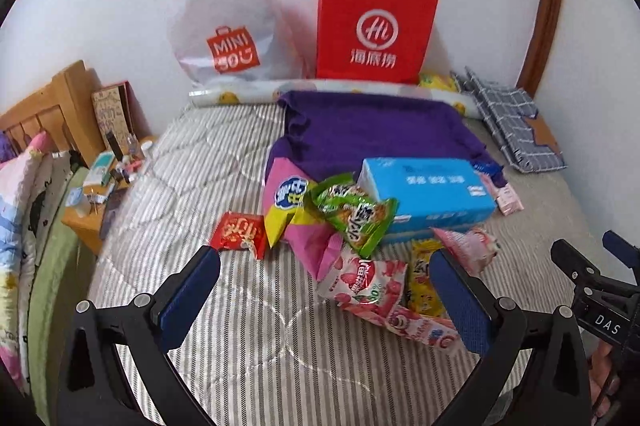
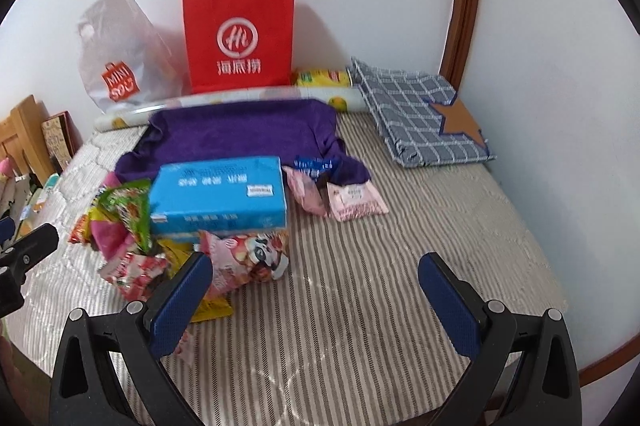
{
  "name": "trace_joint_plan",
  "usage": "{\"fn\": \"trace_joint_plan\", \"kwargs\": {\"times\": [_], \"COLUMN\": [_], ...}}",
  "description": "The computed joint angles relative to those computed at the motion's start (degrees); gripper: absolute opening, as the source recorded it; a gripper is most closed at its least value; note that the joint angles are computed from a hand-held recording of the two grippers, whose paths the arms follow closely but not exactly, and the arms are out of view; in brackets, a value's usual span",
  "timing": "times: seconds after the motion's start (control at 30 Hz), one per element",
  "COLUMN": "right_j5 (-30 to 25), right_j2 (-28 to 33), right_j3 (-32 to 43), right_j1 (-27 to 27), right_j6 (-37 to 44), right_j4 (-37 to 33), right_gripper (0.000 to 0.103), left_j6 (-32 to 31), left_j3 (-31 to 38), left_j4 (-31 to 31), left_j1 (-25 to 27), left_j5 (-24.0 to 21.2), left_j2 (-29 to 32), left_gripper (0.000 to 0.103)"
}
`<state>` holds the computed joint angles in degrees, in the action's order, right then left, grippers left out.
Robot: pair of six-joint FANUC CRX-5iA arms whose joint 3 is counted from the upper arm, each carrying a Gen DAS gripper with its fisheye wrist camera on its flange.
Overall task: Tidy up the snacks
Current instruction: 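Grasp the pink wrapped snack packet with the right gripper while the left tool approaches the red packet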
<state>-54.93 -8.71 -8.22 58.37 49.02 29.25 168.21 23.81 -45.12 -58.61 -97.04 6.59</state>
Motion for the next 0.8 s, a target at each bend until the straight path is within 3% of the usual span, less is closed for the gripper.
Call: {"fn": "trace_joint_plan", "kwargs": {"times": [0.23,0.33,0.53,0.8], "right_j5": [0.8,0.5,3.4,4.4], "right_j2": [3.5,5.5,7.9,13.8], "right_j3": [1.9,3.1,5.9,12.0], "right_j1": [-4.5,-6.1,-9.6,-14.2], "right_j6": [3.3,3.3,6.9,13.5], "right_j4": [-5.3,-6.5,-10.7,-15.7], "right_gripper": [0.103,0.103,0.093,0.085], "left_j6": [3.4,4.5,4.2,1.6], "left_j3": [-7.0,-7.9,-12.1,-14.1], "left_j4": [6.3,7.5,9.0,10.6], "left_j1": [6.2,8.0,10.5,13.1], "left_j5": [6.9,7.0,12.8,13.8], "left_j2": [-2.9,-2.9,-6.0,-7.6], "left_gripper": [0.103,0.103,0.103,0.100]}}
